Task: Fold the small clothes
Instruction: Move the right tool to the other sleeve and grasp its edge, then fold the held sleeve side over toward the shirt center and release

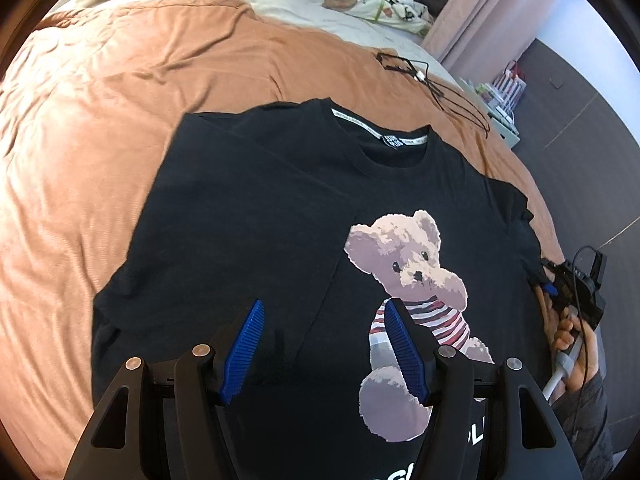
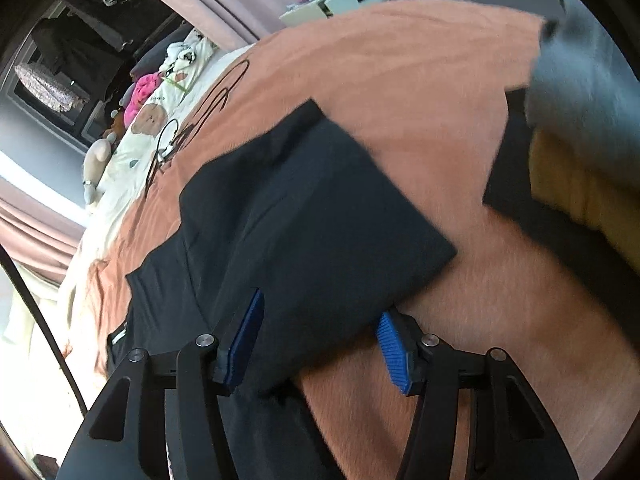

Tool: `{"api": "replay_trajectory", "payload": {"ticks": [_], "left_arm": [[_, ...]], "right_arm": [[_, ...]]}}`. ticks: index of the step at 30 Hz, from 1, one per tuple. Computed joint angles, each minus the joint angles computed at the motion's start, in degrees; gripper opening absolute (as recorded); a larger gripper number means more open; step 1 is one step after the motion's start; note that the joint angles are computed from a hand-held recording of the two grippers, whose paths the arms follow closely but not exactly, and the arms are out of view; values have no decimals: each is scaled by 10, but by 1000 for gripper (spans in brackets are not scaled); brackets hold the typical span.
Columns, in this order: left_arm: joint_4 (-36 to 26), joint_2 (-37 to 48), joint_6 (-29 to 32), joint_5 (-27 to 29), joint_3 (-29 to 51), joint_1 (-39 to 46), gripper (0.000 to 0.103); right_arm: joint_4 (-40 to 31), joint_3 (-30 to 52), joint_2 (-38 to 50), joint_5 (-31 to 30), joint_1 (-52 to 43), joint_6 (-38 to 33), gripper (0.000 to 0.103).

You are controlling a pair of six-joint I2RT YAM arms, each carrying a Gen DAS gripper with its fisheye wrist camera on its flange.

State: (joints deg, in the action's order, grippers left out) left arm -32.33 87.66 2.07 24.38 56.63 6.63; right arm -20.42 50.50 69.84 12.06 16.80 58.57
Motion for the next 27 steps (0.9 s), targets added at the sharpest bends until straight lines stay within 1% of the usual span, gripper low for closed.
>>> {"api": "replay_trajectory", "payload": {"ticks": [2,3,4,5,8,11,16,20,23,25,27], "left_arm": [[2,2,-2,-1,1,-7,64],[2,2,0,-1,2,-11,64],[1,3,2,0,3,-13,64],[-1,3,3,2,4,-14,64],[-1,2,4,3,2,-18,64],[-2,1,1,1,2,-17,64],[-11,-1,7,11,4,2,64],[-25,-11,20,15,5,19,64],[-38,-21,29,22,5,37,64],[-48,-28,35,26,6,50,64],[-55,-36,39,30,6,61,64]], "right_arm": [[-11,11,3,25,9,-3,38],[-16,17,6,30,8,-9,36],[-22,26,10,33,6,-17,31],[-27,32,16,35,6,-20,25],[-34,35,19,33,-3,-21,13],[-27,35,17,25,-11,-31,4],[-32,63,8,58,30,-80,2],[-29,96,7,70,73,-124,2],[-24,122,20,73,103,-163,2],[-28,148,39,88,129,-192,2],[-23,162,52,83,142,-215,2]]}}
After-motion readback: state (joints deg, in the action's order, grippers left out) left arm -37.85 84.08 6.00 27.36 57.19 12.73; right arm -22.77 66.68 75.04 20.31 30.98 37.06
